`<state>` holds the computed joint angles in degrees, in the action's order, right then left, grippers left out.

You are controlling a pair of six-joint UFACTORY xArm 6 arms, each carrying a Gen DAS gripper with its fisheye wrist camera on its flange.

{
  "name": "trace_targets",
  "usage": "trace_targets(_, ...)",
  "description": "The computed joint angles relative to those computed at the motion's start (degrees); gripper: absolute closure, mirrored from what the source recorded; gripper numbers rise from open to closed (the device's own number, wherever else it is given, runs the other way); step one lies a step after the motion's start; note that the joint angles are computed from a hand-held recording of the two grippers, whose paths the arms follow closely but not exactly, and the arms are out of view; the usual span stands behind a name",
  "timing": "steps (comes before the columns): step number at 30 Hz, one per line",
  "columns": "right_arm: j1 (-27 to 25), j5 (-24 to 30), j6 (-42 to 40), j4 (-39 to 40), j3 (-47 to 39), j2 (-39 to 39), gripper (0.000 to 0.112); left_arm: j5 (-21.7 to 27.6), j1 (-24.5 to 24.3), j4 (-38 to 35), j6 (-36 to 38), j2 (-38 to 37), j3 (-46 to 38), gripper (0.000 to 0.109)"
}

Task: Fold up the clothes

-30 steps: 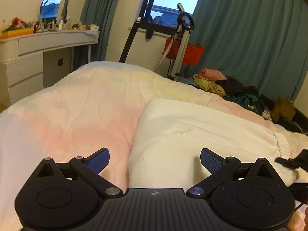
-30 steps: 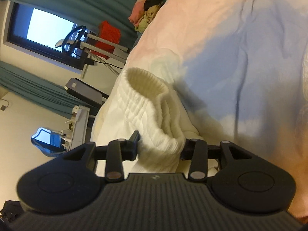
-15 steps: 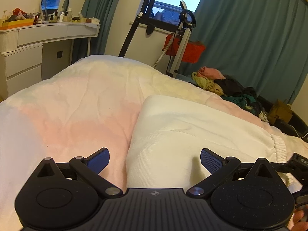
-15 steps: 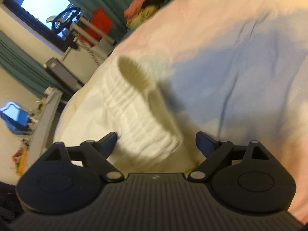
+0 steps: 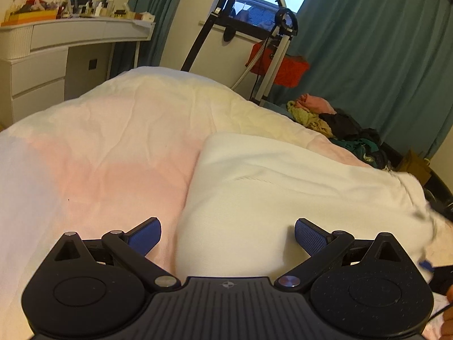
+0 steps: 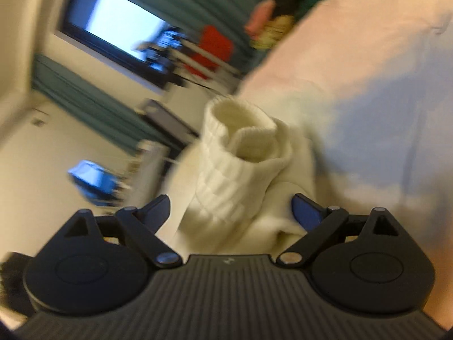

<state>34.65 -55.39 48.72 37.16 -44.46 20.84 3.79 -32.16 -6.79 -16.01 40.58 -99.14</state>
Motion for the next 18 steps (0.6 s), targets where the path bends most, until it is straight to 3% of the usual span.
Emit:
trace_targets(1,-0.6,-1.0,2.1,-1.8,0.5,0.1,0.017,0.2,0.0,-0.6,0.3,0.1,-0.1,0.007)
trace_targets(5,-1.5,6.5,2.2,-0.8,0.8,-1.6,0.017,1.1,0.1,-1.2,0.2,0.4,-0.9,0.007)
trace_targets(10,0.6,17.3,-5.7,12.9,-4.1,-0.6,0.018,3.6,-0.4,-12.3,9.0,1.1,-2.8,0.007)
trace_targets(15,0.8,17.6,-0.5,12.4,-5.1,2.4,0.019,7.0,0.4,-23.9,15.0,2.9,-6.7,0.007)
trace_targets(18,1.6,17.8,-5.9,14.4,-6.2,1.5,0.017,10.7,1.7,-30.7,16.7,5.2,-10.8,0.007)
